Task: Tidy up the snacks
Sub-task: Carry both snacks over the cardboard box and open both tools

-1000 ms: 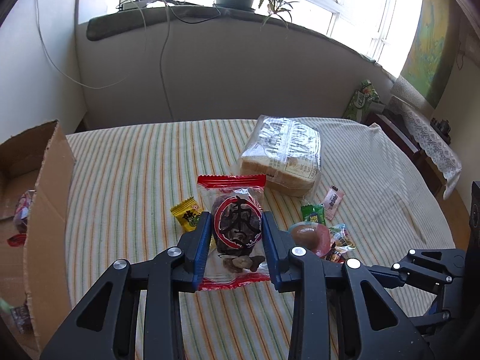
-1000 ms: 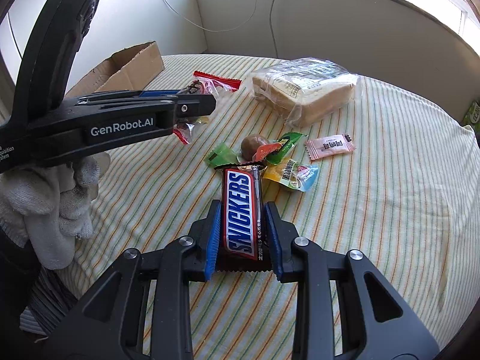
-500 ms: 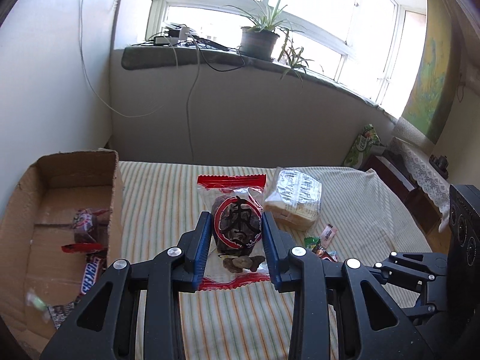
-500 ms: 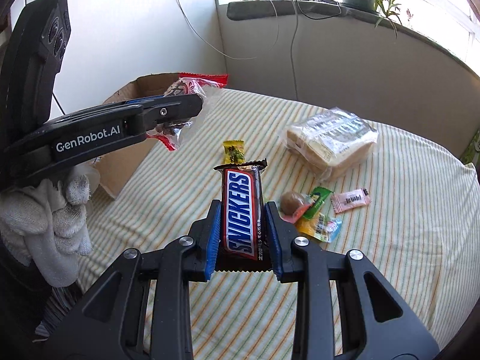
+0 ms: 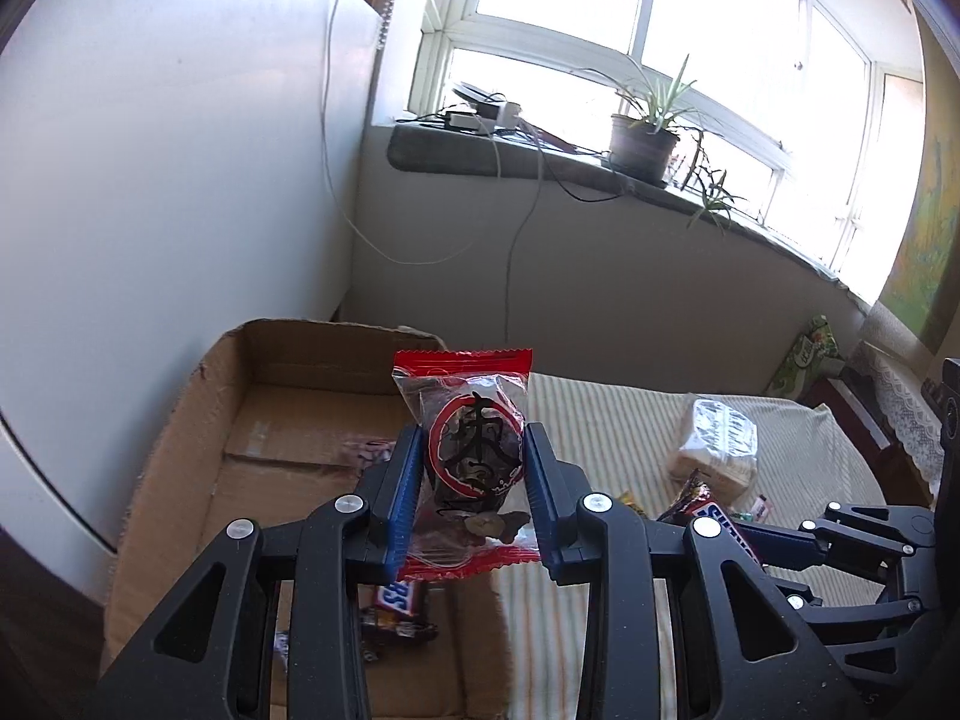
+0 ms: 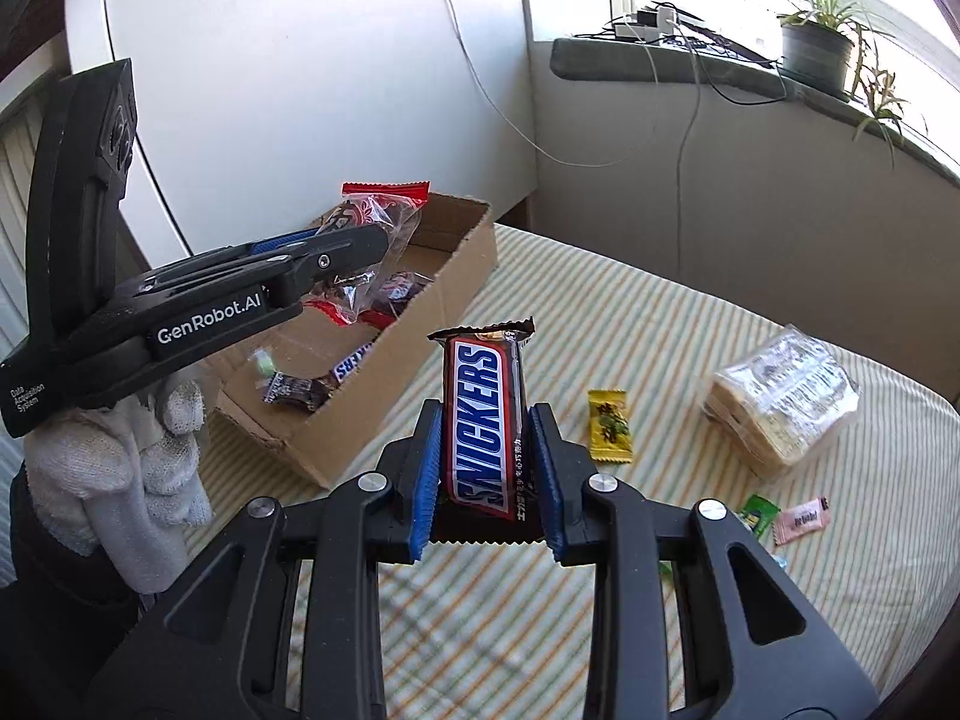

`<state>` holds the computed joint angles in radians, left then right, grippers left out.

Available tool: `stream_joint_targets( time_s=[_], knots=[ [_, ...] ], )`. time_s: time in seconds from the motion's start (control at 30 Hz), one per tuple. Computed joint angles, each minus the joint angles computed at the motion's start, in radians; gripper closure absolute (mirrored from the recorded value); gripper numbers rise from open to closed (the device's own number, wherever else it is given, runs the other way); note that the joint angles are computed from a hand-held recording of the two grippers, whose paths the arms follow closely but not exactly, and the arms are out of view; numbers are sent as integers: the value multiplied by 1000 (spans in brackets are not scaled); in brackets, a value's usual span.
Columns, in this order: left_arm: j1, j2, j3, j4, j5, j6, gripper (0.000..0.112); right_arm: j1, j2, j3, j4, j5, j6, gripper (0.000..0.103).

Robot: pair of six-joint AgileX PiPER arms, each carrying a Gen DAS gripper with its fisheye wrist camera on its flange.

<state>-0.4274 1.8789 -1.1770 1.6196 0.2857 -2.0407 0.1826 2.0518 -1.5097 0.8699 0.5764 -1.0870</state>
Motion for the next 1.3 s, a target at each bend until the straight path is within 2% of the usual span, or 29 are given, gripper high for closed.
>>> stream_joint_targets(
  time_s=[0.1,0.3,0.6,1.17,1.27,1.3],
  knots=[
    [36,-14,32,37,-1,-47,81,36,18,-37,-9,12,24,73],
    [68,-10,54,-40,72,25,81,104,60,-102,-40,24,76,73],
    [126,-24,90,-7,60,-31,81,180,150,-235,-132,49,186,73],
    [139,-23,77,-62,54,11,80,217,216,-295,-189,61,234,73],
    [133,-29,83,-56,66,-3,73,218,205,-273,-175,42,213,72],
    [133,-31,83,-53,69,-10,66,217,203,-272,-171,43,211,70]
  ],
)
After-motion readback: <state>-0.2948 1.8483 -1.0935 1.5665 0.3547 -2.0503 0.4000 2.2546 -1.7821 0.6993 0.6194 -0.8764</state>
